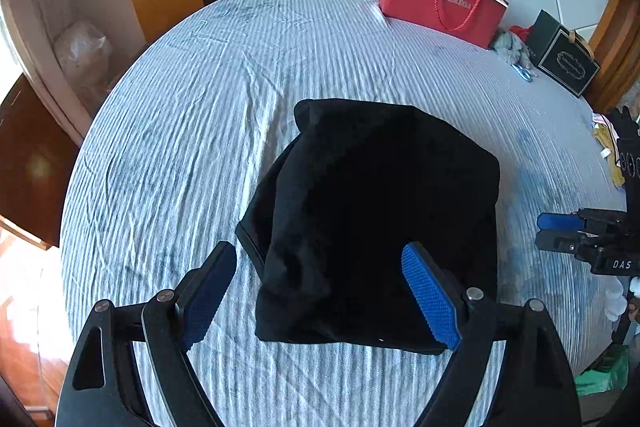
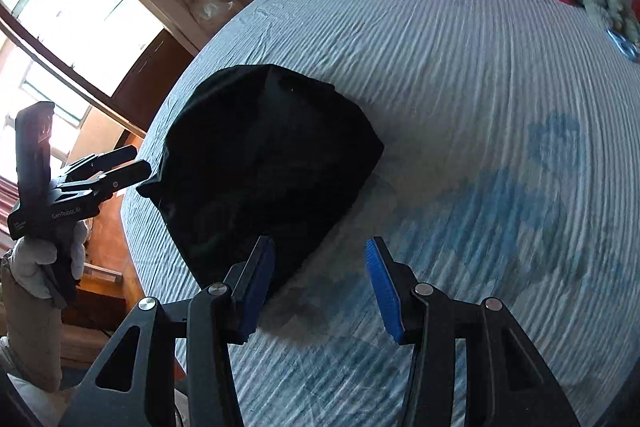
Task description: Fold clothes
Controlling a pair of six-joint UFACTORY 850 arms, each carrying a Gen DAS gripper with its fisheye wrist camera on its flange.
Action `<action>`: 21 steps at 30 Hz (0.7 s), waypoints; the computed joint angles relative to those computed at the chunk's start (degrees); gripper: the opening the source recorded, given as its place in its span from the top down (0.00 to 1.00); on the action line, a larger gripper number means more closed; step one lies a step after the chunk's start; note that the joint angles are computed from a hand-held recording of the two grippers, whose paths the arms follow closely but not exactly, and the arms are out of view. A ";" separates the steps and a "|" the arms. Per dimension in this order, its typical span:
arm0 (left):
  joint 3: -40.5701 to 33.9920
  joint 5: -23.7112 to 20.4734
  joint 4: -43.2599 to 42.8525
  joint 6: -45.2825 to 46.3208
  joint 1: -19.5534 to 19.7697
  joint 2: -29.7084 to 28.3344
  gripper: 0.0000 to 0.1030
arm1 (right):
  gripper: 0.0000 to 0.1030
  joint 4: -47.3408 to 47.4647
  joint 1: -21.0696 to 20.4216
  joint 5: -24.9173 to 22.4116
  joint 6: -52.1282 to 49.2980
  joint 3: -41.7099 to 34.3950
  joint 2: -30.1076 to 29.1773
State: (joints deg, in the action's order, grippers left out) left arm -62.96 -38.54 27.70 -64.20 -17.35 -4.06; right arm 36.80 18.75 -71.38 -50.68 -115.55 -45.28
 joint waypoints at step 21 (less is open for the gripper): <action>8.71 8.11 -28.37 52.25 9.11 1.53 0.79 | 0.86 -14.63 10.75 29.38 36.39 31.39 19.74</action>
